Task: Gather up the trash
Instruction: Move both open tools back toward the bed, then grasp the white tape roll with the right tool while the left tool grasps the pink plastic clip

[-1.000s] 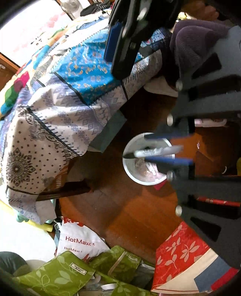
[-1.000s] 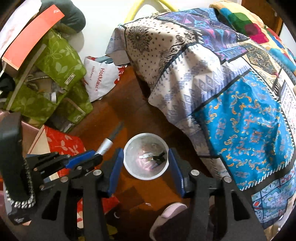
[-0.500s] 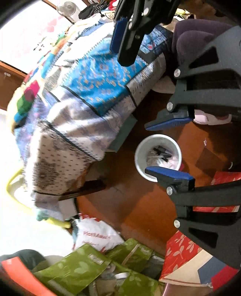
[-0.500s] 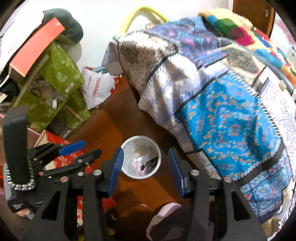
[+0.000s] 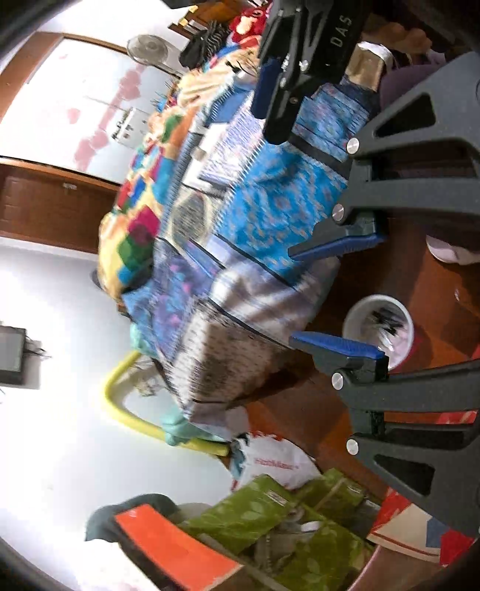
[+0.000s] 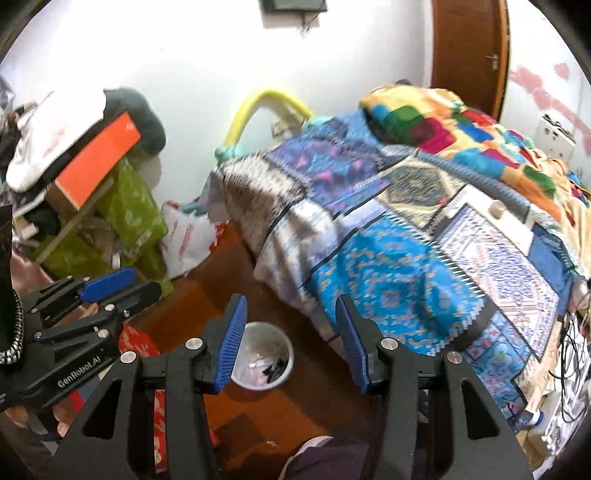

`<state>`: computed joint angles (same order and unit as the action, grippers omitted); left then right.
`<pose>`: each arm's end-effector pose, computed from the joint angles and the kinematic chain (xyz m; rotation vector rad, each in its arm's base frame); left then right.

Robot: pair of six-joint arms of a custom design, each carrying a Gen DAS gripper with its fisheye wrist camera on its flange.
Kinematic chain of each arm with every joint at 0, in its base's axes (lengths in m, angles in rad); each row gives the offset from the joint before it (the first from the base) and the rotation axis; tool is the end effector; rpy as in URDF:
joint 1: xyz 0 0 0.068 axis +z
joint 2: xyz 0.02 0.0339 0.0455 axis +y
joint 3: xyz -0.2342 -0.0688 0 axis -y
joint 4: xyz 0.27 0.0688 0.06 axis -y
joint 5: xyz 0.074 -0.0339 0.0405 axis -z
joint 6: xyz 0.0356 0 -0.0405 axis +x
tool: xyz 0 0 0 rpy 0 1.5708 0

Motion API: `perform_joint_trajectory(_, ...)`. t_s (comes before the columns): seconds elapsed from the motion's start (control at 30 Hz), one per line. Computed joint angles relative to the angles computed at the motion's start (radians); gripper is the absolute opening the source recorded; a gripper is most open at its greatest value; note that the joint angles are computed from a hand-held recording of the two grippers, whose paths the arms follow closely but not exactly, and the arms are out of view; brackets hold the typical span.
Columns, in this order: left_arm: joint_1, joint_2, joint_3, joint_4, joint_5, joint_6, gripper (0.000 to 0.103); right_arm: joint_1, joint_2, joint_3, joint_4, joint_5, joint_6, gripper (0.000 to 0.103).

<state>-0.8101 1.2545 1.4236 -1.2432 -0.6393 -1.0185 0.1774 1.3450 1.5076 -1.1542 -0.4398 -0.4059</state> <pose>0.1892 -0.1680 0.3505 -0.4398 2.3125 0.0027 0.2753 0.0648 0.3558 -0.8719 2.3295 0.4668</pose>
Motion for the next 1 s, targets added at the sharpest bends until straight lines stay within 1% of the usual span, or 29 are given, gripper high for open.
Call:
perform_joint_trajectory(0.13, -0.024, 0.070, 0.112, 0.030, -0.036, 0.030, 0.038, -0.108, -0.011, 0.048, -0.012, -0.059, -0.026, 0.046)
perform_joint_trajectory(0.3, -0.036, 0.180, 0.262, 0.079, -0.057, 0.109, 0.038, -0.238, -0.022, 0.095, 0.032, -0.121, -0.040, 0.046)
perform_joint_trajectory(0.37, -0.027, 0.236, 0.334, 0.103, -0.052, 0.158, 0.038, -0.288, -0.018, 0.119, 0.060, -0.141, -0.032, 0.046)
perform_joint_trajectory(0.5, -0.003, 0.328, 0.447, 0.161, -0.003, 0.254, 0.038, -0.372, 0.010, 0.179, 0.123, -0.178, -0.012, 0.046)
perform_joint_trajectory(0.53, 0.008, 0.368, 0.494, 0.170, 0.008, 0.282, 0.038, -0.392, 0.014, 0.187, 0.169, -0.169, 0.008, 0.046)
perform_joint_trajectory(0.57, 0.014, 0.401, 0.535, 0.168, 0.008, 0.298, 0.038, -0.405, 0.018, 0.191, 0.202, -0.160, 0.022, 0.047)
perform_joint_trajectory(0.63, 0.033, 0.479, 0.625, 0.173, 0.020, 0.339, 0.038, -0.428, 0.042, 0.215, 0.244, -0.155, 0.041, 0.057)
perform_joint_trajectory(0.7, 0.055, 0.550, 0.705, 0.179, 0.055, 0.374, 0.039, -0.447, 0.080, 0.247, 0.277, -0.148, 0.057, 0.060)
perform_joint_trajectory(0.73, 0.064, 0.588, 0.749, 0.171, 0.064, 0.383, 0.045, -0.453, 0.112, 0.273, 0.297, -0.135, 0.067, 0.060)
perform_joint_trajectory(0.77, 0.076, 0.642, 0.814, 0.160, 0.074, 0.395, 0.057, -0.455, 0.145, 0.302, 0.299, -0.127, 0.066, 0.060)
perform_joint_trajectory(0.8, 0.086, 0.678, 0.853, 0.162, 0.076, 0.407, 0.063, -0.455, 0.183, 0.336, 0.295, -0.118, 0.065, 0.061)
perform_joint_trajectory(0.83, 0.097, 0.721, 0.895, 0.176, 0.074, 0.422, 0.069, -0.457, 0.227, 0.377, 0.285, -0.109, 0.062, 0.067)
perform_joint_trajectory(0.87, 0.102, 0.739, 0.905, 0.199, 0.073, 0.435, 0.069, -0.459, 0.259, 0.409, 0.274, -0.104, 0.057, 0.073)
perform_joint_trajectory(0.9, 0.111, 0.763, 0.926, 0.215, 0.080, 0.451, 0.070, -0.458, 0.298, 0.449, 0.259, -0.098, 0.055, 0.084)
perform_joint_trajectory(0.93, 0.128, 0.823, 0.996, 0.207, 0.107, 0.472, 0.071, -0.457, 0.353, 0.500, 0.244, -0.096, 0.057, 0.090)
perform_joint_trajectory(1.0, 0.154, 0.927, 1.135, 0.161, 0.155, 0.490, 0.075, -0.457, 0.443, 0.585, 0.225, -0.104, 0.071, 0.091)
